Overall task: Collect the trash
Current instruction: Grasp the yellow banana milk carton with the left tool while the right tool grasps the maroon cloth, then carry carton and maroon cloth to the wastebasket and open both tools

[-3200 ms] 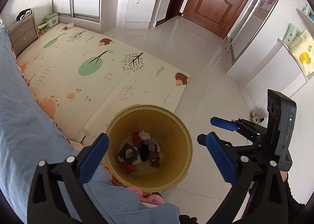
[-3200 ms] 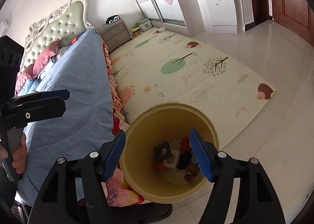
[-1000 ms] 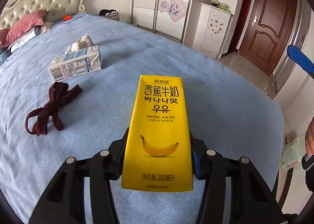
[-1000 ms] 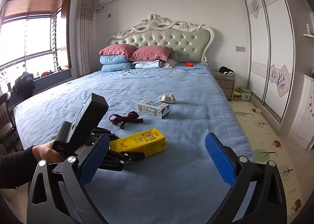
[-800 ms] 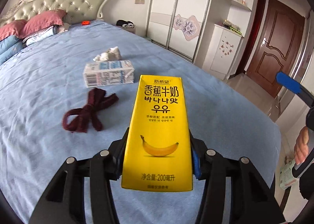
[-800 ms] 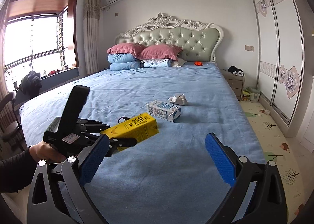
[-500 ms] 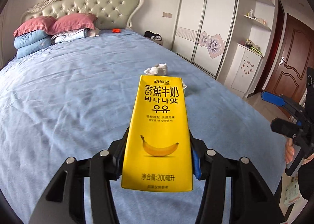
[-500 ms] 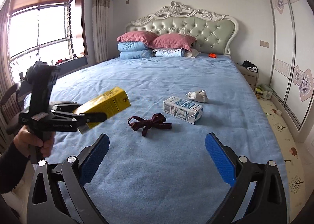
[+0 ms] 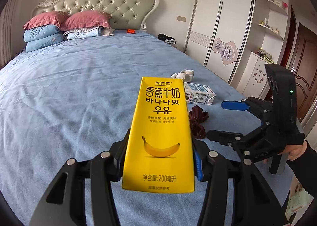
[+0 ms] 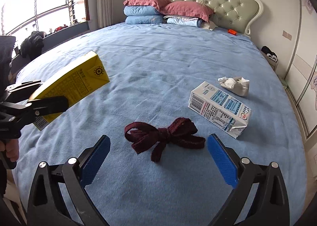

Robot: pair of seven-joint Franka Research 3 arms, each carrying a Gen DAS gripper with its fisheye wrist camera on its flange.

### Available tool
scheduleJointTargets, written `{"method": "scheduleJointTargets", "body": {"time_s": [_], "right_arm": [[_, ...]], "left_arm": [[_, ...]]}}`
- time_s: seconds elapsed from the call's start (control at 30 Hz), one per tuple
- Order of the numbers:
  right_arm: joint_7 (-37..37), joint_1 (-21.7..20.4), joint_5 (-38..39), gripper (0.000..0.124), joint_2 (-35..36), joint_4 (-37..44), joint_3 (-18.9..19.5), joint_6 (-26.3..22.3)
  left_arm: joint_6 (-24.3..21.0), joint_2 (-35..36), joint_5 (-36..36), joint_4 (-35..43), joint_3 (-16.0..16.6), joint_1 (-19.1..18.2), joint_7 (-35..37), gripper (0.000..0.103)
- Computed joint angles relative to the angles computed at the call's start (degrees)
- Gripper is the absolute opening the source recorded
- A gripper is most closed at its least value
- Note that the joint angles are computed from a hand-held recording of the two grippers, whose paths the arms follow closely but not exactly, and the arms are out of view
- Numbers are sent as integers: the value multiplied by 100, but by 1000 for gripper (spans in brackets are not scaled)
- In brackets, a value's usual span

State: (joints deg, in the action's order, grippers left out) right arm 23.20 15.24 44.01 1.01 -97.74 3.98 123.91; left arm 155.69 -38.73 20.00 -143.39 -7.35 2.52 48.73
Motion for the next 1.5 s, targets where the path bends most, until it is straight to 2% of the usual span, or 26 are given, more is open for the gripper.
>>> {"method": "scheduleJointTargets", "body": {"time_s": [0.13,0.17,0.2,0.27,0.33,0.37,0.43,0.5,0.63,0.7,0.8,0.87,0.97,1.03,1.07,1.23,1.5], "right_arm": [[645,133,-605,92,436,415,106,85],[837,152,-803,84,545,534,116,1],[1066,177,-1054,65,675,696,124,-158],[1378,206,-1372,58,805,813,138,-257],[1258,140,-1202,45,689,646,161,-146],[1106,90,-1080,31,643,619,164,-212],[1022,3,-921,30,567,634,133,-465],[960,-91,-725,29,481,637,83,-687],[572,-230,-367,29,159,448,-26,-724],[411,-272,-256,29,61,419,-81,-795],[351,-288,-198,29,-6,382,-122,-875],[365,-261,-193,29,-33,334,-110,-861],[419,-240,-163,29,-20,337,-112,-966],[417,-225,-157,29,-40,318,-106,-1008],[401,-211,-150,29,-75,267,-98,-978],[322,-205,-34,29,-146,210,-131,-1022],[-301,-475,667,29,-667,-264,-501,-1030]], "left_arm": [[117,119,4,-7,115,8,124,52],[158,141,6,-16,123,33,130,51],[191,150,-8,-34,145,37,148,51],[261,177,-37,-56,162,58,161,51],[315,196,-86,-64,189,33,195,49],[328,208,-108,-61,202,19,224,49],[257,253,-138,-17,166,29,227,49],[149,290,-169,21,145,10,242,45],[-175,135,22,8,-114,182,40,46],[-302,-10,76,-58,-139,190,-88,59],[-485,-43,-15,-100,7,-16,38,76],[-662,69,-63,-63,39,-77,105,78],[-743,187,-91,-65,64,-81,103,77],[-709,289,-178,-60,153,-124,139,63],[-711,343,-303,-49,241,-190,184,53],[-702,348,-351,-1,174,-174,220,52],[-841,513,-31,642,-291,-334,134,52]]}}
